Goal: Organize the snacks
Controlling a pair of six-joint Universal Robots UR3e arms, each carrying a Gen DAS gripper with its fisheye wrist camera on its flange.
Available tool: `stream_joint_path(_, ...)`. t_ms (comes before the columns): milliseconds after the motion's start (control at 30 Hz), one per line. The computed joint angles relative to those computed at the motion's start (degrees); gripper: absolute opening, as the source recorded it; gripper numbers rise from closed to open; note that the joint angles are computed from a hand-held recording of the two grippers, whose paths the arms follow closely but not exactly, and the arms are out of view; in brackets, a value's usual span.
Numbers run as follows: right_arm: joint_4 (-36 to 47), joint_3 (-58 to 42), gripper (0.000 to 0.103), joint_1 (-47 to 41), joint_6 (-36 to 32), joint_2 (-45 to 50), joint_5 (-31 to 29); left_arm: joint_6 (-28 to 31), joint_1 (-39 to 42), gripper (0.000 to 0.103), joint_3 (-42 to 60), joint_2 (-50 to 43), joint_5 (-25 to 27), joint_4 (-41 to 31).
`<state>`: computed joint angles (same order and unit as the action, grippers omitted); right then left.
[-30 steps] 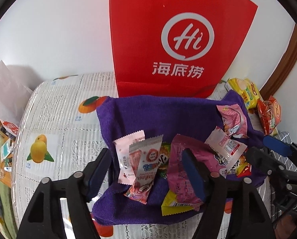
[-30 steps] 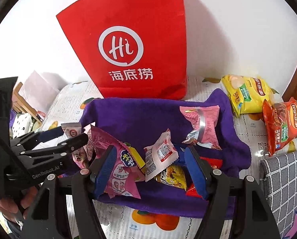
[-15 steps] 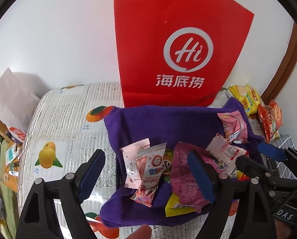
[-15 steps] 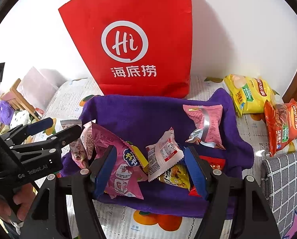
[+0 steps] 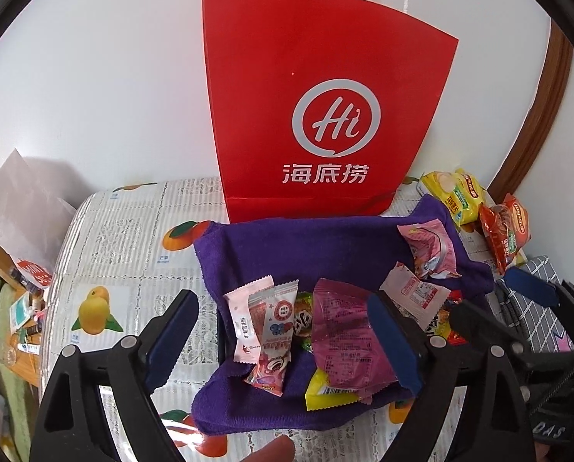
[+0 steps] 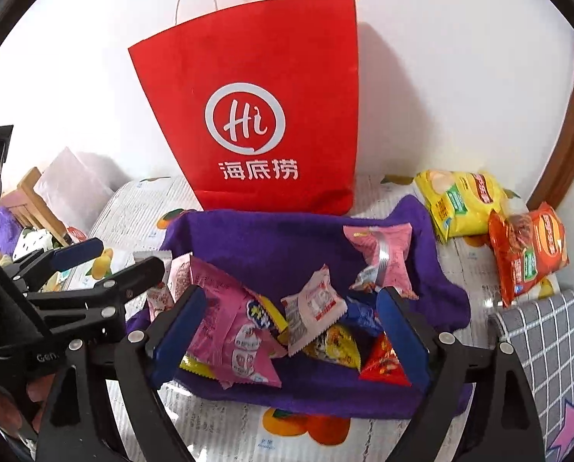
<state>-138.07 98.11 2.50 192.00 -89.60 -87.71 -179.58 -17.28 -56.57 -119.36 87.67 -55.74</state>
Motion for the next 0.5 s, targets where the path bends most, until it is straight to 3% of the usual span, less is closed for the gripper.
stream_joint_path(267, 7.2, 4.3, 0.09, 2.4, 3.3, -11.5, -6.2, 0.7, -2.0, 0.089, -3.1, 5.0, 0.0, 0.3)
stream_joint_path(433, 14.3, 5.4, 0.089, 7.0, 8.3, -18.3, -13.8, 0.3, -2.7, 0.089, -12.0, 13.1, -1.2, 2.0)
stream_joint_path(500, 17.1, 6.1, 0.089, 7.3, 10.8, -21.8, -13.3, 0.5, -3.6, 0.089, -15.6, 16.4, -0.3, 3.2)
